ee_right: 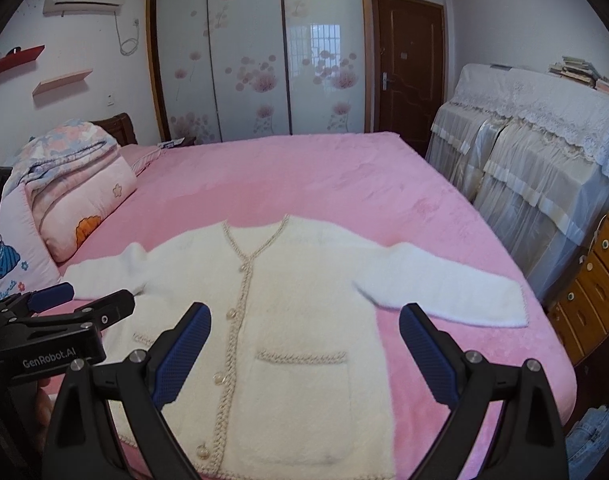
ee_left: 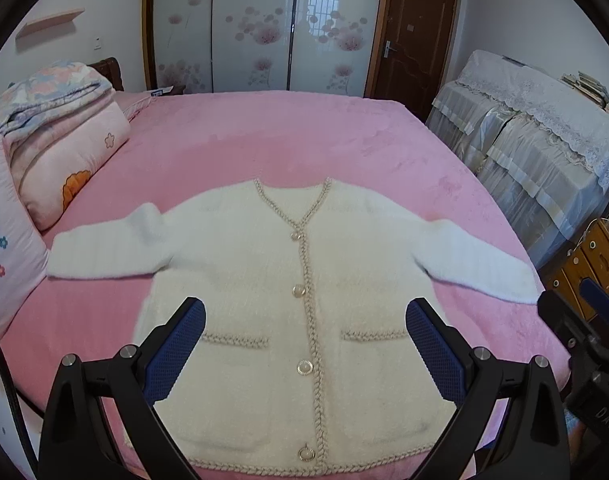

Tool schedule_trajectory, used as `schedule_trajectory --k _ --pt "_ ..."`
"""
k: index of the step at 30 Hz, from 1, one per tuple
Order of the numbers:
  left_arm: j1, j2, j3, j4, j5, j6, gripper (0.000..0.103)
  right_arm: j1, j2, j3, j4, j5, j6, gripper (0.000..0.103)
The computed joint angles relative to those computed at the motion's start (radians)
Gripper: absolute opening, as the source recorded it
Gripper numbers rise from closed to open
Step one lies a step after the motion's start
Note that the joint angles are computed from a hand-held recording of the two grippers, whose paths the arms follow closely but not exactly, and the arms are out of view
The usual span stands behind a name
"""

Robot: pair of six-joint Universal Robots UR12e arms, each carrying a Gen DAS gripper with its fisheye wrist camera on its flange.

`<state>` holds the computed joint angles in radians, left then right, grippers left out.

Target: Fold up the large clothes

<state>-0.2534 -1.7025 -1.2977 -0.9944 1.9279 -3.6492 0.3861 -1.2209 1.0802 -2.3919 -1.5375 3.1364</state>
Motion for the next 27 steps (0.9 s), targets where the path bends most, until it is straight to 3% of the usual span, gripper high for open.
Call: schedule_trajectory --k 7,9,14,19,24,27 --pt "0.009 -0.065 0.089 0.006 -0.072 0.057 0.1 -0.03 0.02 -0.017 -0.117 -0.023 0.017 0.096" --pt "0.006 -0.088 0.114 0.012 -0.08 0.086 0.1 -0.043 0.031 -0.037 -0.104 -0.018 0.023 0.096" --pt "-0.016 -0.16 0.191 0.018 -0.021 0.151 0.1 -0.078 0.054 -0.063 -0.077 -0.026 0.039 0.096" --pt "-0.025 -0.245 0.284 0.002 -0.004 0.147 0.1 -0.112 0.078 -0.076 -0.05 -0.047 0.054 0.096" --pt "-0.031 -0.333 0.378 -0.024 0.01 0.134 0.1 -0.158 0.108 -0.093 0.04 -0.029 0.139 0.096" --pt "-0.031 -0.38 0.423 -0.04 -0.011 0.14 0.1 -0.196 0.127 -0.095 0.092 0.019 0.217 0.096"
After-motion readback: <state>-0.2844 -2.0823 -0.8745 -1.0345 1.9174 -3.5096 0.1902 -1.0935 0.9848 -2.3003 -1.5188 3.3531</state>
